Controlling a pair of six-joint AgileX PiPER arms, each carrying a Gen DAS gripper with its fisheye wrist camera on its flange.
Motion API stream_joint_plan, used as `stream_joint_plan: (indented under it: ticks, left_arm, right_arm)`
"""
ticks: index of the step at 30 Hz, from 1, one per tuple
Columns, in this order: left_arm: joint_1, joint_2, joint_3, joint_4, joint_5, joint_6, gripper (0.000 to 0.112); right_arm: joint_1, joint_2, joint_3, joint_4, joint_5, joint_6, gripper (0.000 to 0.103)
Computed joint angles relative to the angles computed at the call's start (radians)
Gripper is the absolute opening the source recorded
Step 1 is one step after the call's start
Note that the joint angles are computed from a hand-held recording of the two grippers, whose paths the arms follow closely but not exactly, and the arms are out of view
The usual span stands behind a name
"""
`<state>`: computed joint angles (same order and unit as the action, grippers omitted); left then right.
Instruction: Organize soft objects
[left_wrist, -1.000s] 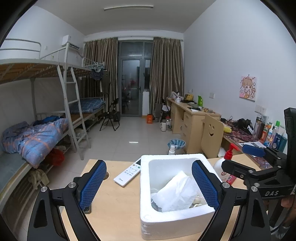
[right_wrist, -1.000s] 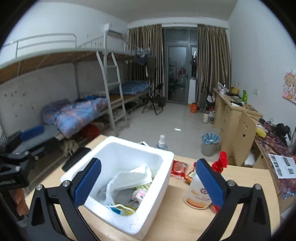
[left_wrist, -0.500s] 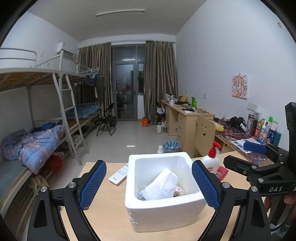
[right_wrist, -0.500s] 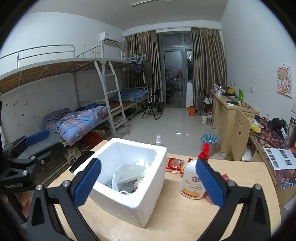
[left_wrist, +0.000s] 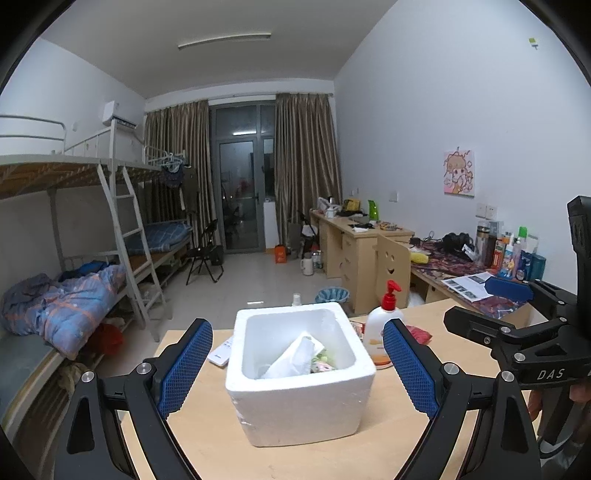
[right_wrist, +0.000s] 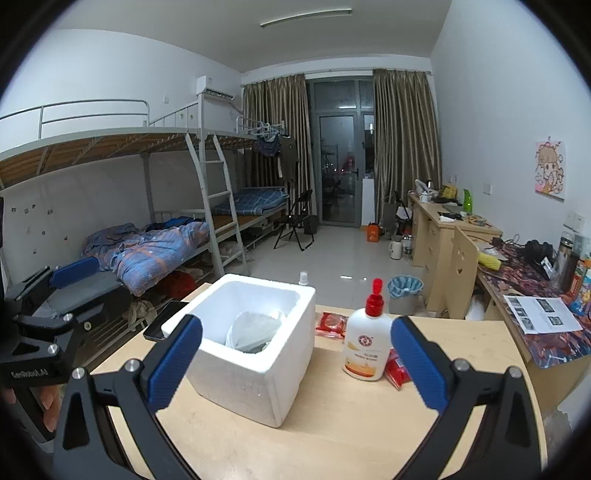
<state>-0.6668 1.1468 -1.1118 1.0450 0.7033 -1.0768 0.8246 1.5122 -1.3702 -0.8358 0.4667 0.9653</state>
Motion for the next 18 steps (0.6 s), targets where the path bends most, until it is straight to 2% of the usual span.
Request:
stream_joint_plan:
  ticks: [9, 12, 16, 18]
  left_arm:
    - [-0.155, -0.073, 0.087, 0.124, 0.121, -0.157, 0.094]
    - [-0.212, -0.094, 0.116, 0.178, 0.173, -0.22, 0.099]
    - [-0.305, -0.119, 0.162, 0.258, 0.25, -0.304, 0.101]
    - [-0.329, -0.127, 0.179, 0.27, 0.263, -0.32, 0.101]
  right_arm:
    - [0.082, -0.092, 0.135, -0.244, 0.033, 0.26, 0.103]
    - [0.097, -0.13, 0.201, -0.36, 0.016, 0.39, 0.103]
    - [0.151, -0.164, 0.278, -0.515, 0.058, 0.547, 0.103]
    - [0.156, -0.172, 0.292, -0.533, 0.057, 0.567, 0.103]
